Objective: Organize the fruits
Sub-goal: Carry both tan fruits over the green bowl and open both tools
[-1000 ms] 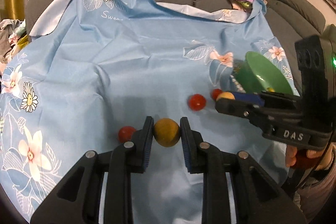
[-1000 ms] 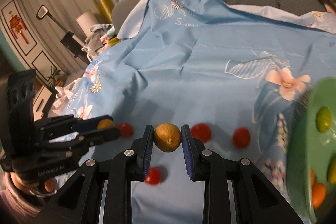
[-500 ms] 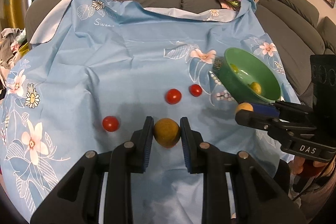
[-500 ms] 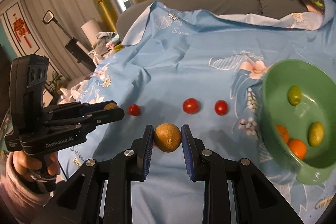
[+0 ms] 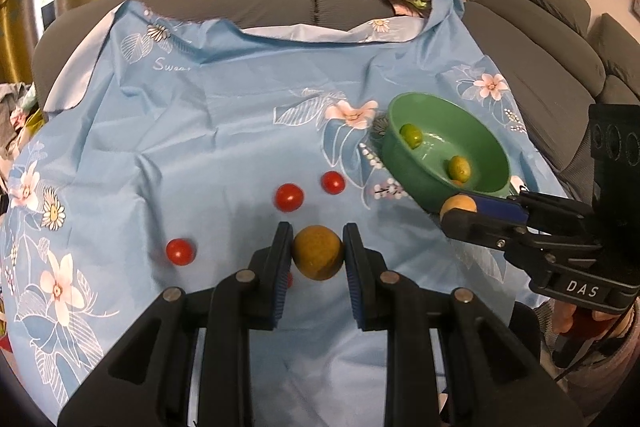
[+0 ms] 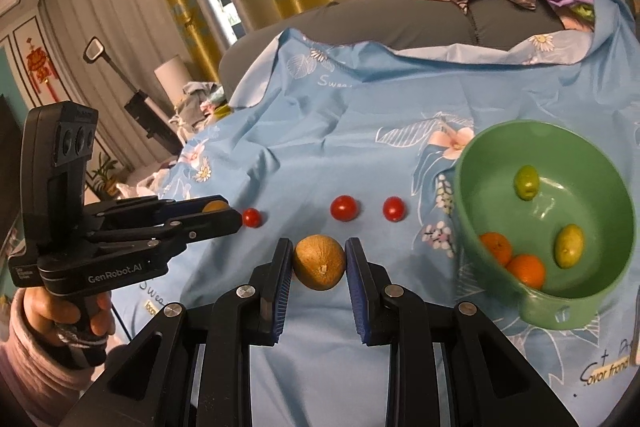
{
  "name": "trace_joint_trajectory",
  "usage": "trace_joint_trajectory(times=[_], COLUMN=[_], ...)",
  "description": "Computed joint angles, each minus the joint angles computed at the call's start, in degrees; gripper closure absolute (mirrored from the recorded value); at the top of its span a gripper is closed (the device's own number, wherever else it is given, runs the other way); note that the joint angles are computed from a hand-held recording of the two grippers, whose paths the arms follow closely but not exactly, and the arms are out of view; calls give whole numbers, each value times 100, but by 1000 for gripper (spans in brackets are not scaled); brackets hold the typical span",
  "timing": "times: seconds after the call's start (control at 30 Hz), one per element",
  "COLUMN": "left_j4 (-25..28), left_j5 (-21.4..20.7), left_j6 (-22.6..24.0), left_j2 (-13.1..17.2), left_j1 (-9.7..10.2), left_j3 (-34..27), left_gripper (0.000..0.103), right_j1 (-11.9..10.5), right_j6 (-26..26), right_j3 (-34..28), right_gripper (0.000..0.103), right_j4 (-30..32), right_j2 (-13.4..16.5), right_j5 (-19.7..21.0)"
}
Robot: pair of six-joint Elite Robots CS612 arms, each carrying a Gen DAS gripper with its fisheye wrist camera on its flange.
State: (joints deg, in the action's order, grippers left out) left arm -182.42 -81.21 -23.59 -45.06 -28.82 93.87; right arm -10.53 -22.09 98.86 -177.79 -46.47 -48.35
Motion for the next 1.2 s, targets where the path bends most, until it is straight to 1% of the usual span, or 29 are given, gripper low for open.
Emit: trace_joint_trajectory(times=[0.27, 0.43, 0.53, 0.6, 0.7, 0.83, 0.97, 1.2], left_j4=[172, 263, 350, 412, 514, 678, 954, 1441], left_j5=[-110, -262, -358, -435, -569, -729, -821, -866], left_j6=[223, 419, 524, 584, 710, 867, 992, 1111], left_j2=[78, 183, 269, 334, 454, 630, 811, 1110], left_j1=[-53, -89, -111, -118, -128, -147, -164, -163], left_j3=[-278, -557, -752, -894, -1150, -1503, -1867, -2409], left_gripper=[78, 78, 78, 78, 78, 78, 78, 78], right_j1=[-138, -243, -288, -296, -329, -346, -354, -349], right_j6=[283, 558, 738, 851, 967, 1031, 1075, 1062], right_j3=[15, 4, 4, 10, -5, -42, -146, -382], right_gripper=[74, 74, 74, 74, 74, 74, 74, 74], right_j4=[-273, -557, -783, -1025, -1188, -1341, -1359, -1137], right_j2=[28, 69, 94, 115, 144, 179, 229, 356], right_j5=[139, 63, -121, -374, -600, -1023, -1405, -1775])
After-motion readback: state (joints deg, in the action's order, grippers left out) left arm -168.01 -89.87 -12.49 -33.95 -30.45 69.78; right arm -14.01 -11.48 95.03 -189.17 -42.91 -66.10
